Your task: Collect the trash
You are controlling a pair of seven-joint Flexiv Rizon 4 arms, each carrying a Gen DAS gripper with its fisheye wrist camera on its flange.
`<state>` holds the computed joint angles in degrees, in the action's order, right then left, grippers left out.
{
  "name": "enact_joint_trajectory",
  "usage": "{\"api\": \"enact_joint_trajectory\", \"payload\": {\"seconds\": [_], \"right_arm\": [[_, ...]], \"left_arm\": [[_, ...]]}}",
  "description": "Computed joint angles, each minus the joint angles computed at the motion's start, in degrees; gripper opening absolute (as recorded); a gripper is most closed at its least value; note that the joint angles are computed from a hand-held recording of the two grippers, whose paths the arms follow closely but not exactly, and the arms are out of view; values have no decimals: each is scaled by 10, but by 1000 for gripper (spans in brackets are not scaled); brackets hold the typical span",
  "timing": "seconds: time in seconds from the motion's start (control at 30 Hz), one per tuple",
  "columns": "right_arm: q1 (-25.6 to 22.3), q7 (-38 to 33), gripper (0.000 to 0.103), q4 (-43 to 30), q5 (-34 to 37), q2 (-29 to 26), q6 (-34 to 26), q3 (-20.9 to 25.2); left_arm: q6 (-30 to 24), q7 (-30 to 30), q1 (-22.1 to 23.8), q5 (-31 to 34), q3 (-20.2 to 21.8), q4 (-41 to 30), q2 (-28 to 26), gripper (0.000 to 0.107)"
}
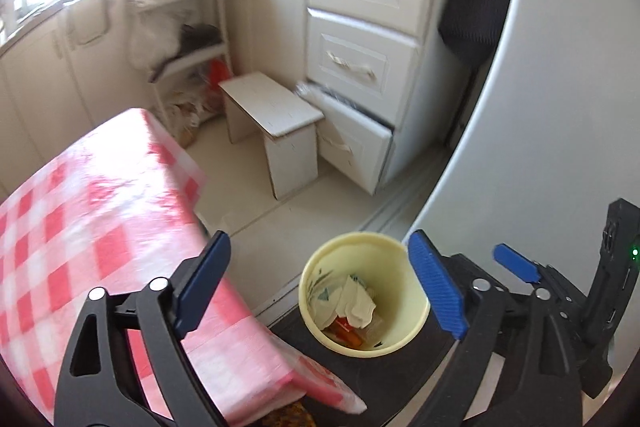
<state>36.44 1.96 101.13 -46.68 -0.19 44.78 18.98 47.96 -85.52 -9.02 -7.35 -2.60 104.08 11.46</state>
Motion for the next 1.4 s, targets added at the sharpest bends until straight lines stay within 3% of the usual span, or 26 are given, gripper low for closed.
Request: {"api": "enact_joint_trajectory", "payload": {"seconds": [0.2,0.6,1.0,1.4], "right_arm": [[30,-22,91,-60,-59,-15,-35,8],[128,-100,94,-177,-99,-83,-73,-9],[206,-167,96,-261,-97,-137,-86,-38],[260,-206,96,-319,-97,-175,-90,-63]], "left_arm": [[-10,-14,22,37,13,17,75,95],[-57,-37,112,99,40,54,217,96],[-101,-18,171,102,77,70,286,96],[-111,-15,213,110,92,81,322,96]]}}
